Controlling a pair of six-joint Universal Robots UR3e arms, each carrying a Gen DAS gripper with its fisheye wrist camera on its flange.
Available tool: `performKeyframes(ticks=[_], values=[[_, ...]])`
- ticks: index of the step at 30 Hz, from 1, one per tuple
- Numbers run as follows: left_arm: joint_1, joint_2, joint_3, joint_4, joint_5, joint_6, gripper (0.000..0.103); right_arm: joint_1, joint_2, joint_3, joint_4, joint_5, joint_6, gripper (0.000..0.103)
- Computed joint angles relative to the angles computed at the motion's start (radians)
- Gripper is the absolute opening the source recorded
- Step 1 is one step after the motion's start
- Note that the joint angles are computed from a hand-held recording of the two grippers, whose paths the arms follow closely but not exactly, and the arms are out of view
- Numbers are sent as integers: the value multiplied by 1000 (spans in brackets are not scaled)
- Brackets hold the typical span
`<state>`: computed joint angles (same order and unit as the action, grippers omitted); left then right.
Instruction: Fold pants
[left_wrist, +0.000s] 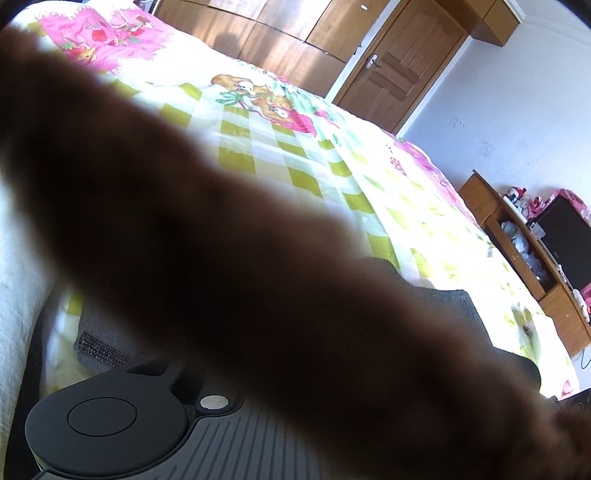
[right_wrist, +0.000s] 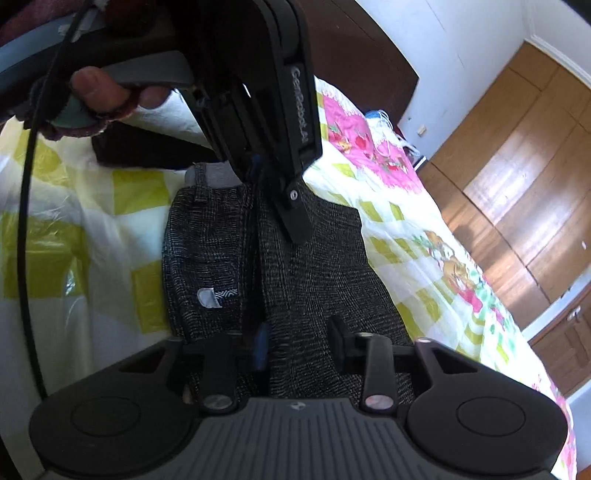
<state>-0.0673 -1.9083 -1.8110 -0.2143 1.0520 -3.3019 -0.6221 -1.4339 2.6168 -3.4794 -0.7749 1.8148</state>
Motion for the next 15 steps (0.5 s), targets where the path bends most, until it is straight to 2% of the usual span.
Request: performKeyframes(ticks=[2,4,7,9,12,14,15], values=[[6,7,1,8,-7,0,9,20,-66,-65,123,-16,95,18],[19,26,-4,23,-11,4,9,8,-150,-110,209,24,153,18],[60,97,-49,66,-62,3,9,-26,-286,-152,342,120,201,19],[79,163,-104,110,-58,13,9,-11,-309,-168,379,143,201,19],[110,200,-168,99,-31,24,9,43,-279,-175,515,104,80,23],[113,165,-188,70,-4,26,9,60,-287,-144,570,49,-8,31],[104,145,-197,65,23,29,8,53,-301,-116,583,36,-57,39]])
